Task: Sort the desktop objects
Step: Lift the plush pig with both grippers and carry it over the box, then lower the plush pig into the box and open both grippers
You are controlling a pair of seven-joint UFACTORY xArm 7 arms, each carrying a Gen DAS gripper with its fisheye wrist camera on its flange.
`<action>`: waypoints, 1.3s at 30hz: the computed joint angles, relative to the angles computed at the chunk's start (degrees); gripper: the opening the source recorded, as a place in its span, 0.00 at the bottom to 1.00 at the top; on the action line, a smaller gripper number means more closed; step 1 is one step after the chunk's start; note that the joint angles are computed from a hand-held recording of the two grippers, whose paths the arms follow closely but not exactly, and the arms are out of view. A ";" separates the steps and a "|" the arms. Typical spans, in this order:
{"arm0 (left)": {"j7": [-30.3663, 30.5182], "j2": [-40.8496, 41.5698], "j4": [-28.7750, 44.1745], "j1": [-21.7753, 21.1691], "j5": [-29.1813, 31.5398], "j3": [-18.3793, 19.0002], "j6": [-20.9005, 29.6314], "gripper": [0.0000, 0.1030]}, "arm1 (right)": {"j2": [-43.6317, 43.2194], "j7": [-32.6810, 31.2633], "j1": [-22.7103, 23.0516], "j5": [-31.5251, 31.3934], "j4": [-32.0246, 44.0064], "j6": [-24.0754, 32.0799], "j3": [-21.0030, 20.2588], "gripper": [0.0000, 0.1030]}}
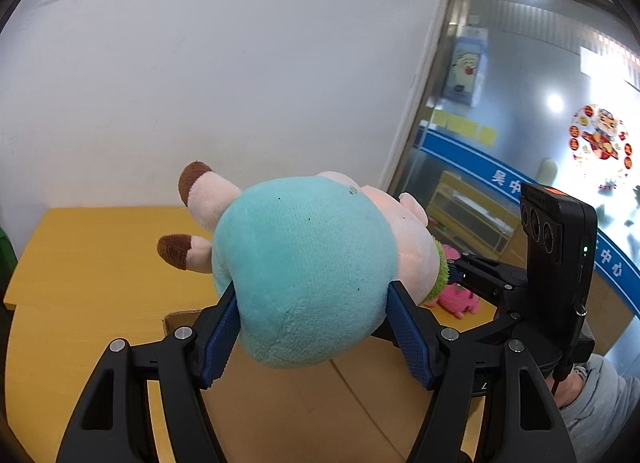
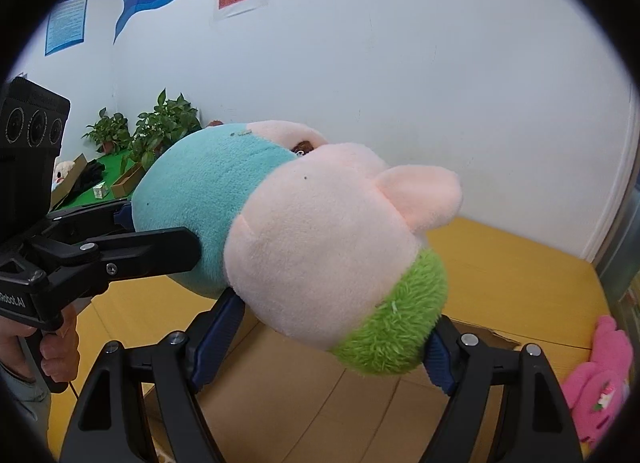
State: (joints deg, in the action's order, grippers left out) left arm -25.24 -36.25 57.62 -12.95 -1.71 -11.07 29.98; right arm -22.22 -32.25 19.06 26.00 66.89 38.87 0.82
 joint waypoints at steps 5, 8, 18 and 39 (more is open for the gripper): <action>1.16 5.88 -3.68 -0.49 -2.22 3.02 -3.38 0.72 | 8.56 -0.90 0.21 3.22 0.45 -2.29 0.37 0.78; 1.22 8.94 -5.77 -0.73 -3.63 3.96 -4.28 0.72 | 13.15 -1.46 -0.57 4.38 0.42 -3.33 1.56 0.78; -4.10 14.22 -7.74 2.02 -0.21 1.40 0.00 0.72 | 22.69 0.46 -3.61 3.77 1.03 -2.09 5.67 0.78; -18.57 7.05 -1.50 2.69 13.92 -5.17 11.19 0.80 | 9.52 4.33 -7.29 0.26 -0.61 11.07 2.67 0.88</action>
State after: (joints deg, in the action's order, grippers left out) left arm -43.80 -29.21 56.12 -10.26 12.20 -16.24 41.18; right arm -12.70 -27.93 11.77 26.26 66.27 49.93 3.49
